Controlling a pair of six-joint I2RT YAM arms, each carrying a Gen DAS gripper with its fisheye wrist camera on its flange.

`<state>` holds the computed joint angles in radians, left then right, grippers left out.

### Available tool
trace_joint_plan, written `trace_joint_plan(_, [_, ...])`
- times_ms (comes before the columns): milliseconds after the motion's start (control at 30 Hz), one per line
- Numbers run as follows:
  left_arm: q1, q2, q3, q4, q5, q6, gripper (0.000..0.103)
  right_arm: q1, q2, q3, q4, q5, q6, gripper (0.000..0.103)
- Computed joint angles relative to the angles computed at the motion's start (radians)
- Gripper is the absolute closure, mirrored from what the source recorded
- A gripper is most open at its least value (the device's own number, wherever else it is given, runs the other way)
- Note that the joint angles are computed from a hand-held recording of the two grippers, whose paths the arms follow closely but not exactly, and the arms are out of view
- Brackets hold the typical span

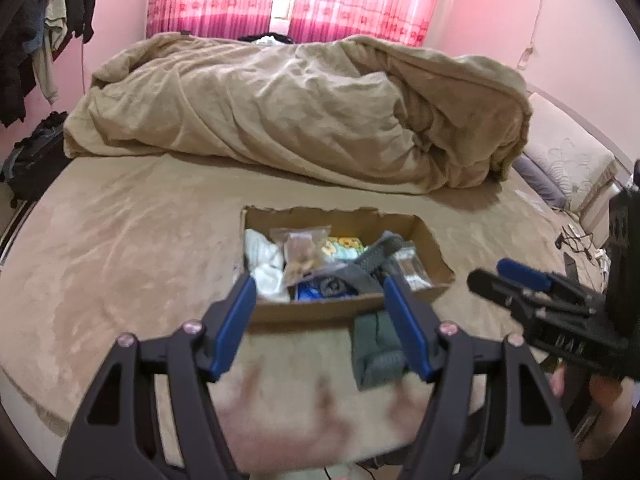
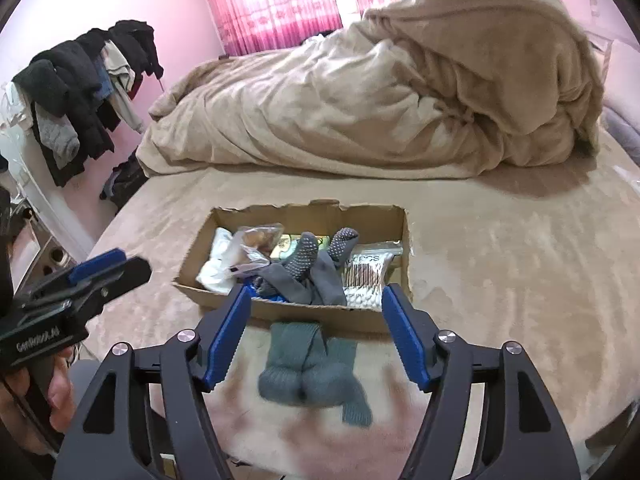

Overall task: Organize objects
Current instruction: 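Open both tools to drop the snack bag and grey socks into the box, then move the right tool down onto the grey-green knit item and close it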

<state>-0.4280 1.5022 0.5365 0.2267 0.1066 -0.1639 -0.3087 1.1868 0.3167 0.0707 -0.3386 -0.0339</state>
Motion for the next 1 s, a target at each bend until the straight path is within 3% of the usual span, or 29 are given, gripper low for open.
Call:
trace_joint_plan(133, [0.002, -0.196, -0.099, -0.065, -0.003, -0.012, 0.018, -0.008, -0.211, -0.022, -0.156, 0.002, -0.006, 0.030])
trace_joint_plan(467, [-0.026, -0.518, -0.227, -0.251, -0.032, -0.036, 0.016, -0.005, -0.577, -0.054, -0.467, 0.015, -0.011, 0.029])
trace_joint_plan(733, [-0.067, -0.538, -0.286, -0.234, -0.070, -0.057, 0.016, 0.026, -0.744, -0.096, -0.613, 0.042, -0.013, 0.029])
trace_joint_plan(1000, [-0.053, -0.365, -0.339, -0.062, -0.045, -0.052, 0.016, 0.060, -0.689, -0.146, -0.545, 0.065, -0.004, 0.028])
